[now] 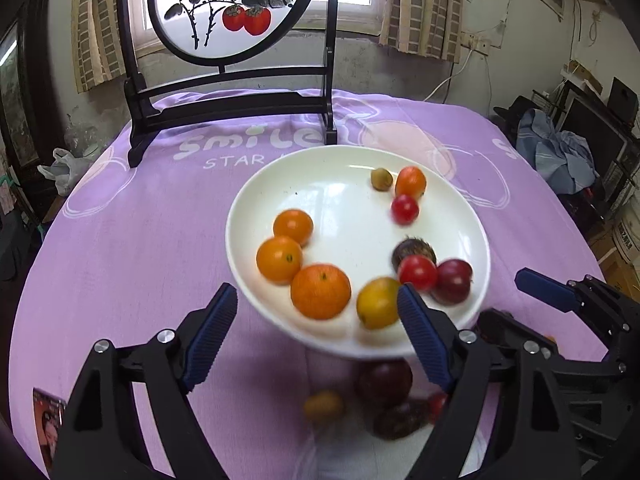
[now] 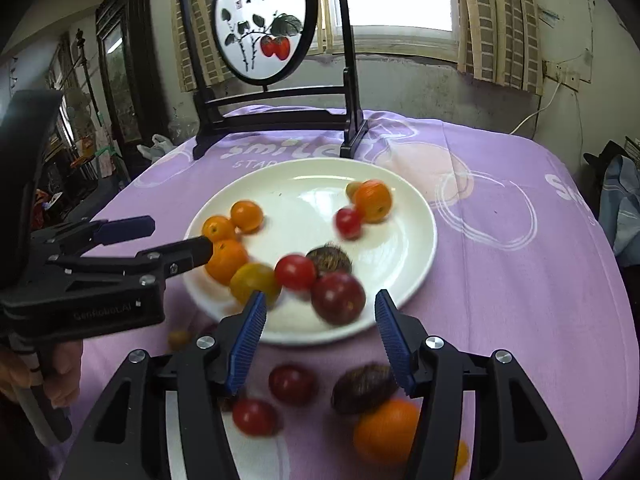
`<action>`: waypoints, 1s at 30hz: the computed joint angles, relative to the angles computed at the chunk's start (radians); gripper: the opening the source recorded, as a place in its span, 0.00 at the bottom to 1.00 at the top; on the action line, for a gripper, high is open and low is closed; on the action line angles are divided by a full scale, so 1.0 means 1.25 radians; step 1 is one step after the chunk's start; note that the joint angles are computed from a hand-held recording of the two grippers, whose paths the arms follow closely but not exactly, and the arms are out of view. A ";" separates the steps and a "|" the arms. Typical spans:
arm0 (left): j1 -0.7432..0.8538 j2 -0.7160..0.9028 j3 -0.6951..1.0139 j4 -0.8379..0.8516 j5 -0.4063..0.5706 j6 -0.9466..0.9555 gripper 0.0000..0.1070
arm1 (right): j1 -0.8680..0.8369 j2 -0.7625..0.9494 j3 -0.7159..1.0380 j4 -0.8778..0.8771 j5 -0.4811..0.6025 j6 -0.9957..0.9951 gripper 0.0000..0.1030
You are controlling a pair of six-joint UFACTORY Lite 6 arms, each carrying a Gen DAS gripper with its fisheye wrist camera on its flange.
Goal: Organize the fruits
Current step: 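Lower both fruits into the white plate and open both grippers, then grasp a red cherry tomato with the right gripper while the left gripper grasps a small yellow-green fruit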
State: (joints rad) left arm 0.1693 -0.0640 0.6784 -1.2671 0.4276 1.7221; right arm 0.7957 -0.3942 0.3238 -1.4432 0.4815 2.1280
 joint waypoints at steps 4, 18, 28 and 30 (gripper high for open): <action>0.063 -0.077 -0.086 0.010 0.040 0.042 0.78 | 0.161 -0.043 -0.045 0.110 0.081 -0.008 0.54; 0.221 -0.006 -0.117 -0.009 0.103 0.187 0.78 | 0.266 0.211 0.009 0.044 0.019 0.159 0.38; 0.219 0.073 -0.072 0.005 0.077 0.177 0.78 | 0.211 0.291 0.069 -0.054 0.001 0.190 0.27; 0.216 0.078 -0.071 0.001 0.068 0.179 0.78 | 0.224 0.283 0.068 -0.014 0.012 0.163 0.26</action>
